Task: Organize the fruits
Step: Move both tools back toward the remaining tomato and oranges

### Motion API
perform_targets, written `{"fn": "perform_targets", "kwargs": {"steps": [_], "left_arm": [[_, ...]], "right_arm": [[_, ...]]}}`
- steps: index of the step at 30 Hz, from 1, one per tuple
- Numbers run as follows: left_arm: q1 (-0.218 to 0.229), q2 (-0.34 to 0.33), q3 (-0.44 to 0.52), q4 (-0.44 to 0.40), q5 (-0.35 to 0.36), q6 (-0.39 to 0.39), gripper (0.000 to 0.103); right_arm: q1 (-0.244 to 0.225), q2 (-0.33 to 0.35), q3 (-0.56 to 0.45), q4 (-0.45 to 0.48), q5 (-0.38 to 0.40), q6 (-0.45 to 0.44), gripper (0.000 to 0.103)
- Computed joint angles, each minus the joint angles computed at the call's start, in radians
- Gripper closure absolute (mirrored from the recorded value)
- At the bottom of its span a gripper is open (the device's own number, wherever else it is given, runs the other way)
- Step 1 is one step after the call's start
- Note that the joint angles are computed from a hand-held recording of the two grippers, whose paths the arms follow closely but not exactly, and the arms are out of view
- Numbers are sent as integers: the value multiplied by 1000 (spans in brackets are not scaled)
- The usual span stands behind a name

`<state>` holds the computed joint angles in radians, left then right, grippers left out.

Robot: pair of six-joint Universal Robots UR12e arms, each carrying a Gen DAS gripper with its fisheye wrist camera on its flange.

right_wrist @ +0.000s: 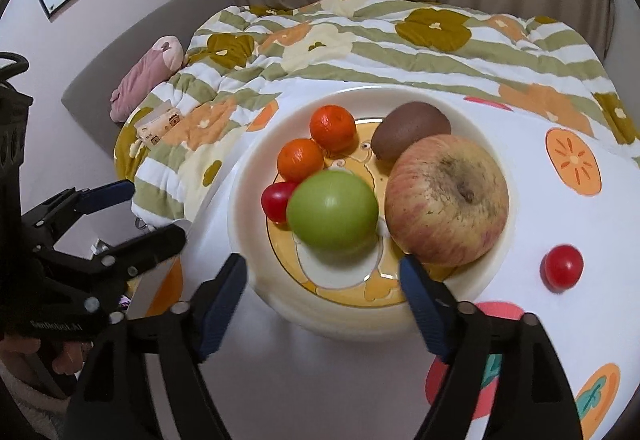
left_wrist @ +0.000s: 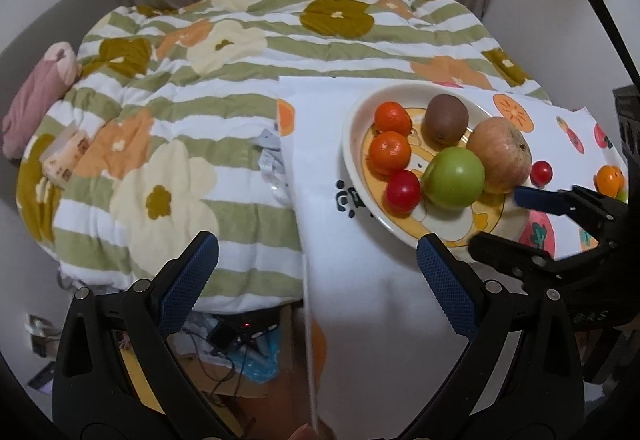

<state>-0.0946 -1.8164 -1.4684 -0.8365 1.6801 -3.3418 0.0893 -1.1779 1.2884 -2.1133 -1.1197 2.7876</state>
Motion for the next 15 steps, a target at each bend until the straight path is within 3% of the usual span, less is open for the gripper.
{"fn": "perform_targets", "kwargs": {"steps": [1, 3, 11, 15], "left_arm": [[0, 2, 0, -1, 6, -1, 0], [0, 8, -1, -1, 14, -7, 0], [-11, 21, 6, 26, 33, -4, 0], [-22, 20, 12, 43, 31, -16, 0]], "right_arm": [[-1, -3, 5, -8, 3, 0, 4], [-4, -11, 15, -31, 13, 1, 1], [-15, -32, 8, -36, 5, 7, 1], [-25, -54, 7, -30, -39, 5, 1]]}}
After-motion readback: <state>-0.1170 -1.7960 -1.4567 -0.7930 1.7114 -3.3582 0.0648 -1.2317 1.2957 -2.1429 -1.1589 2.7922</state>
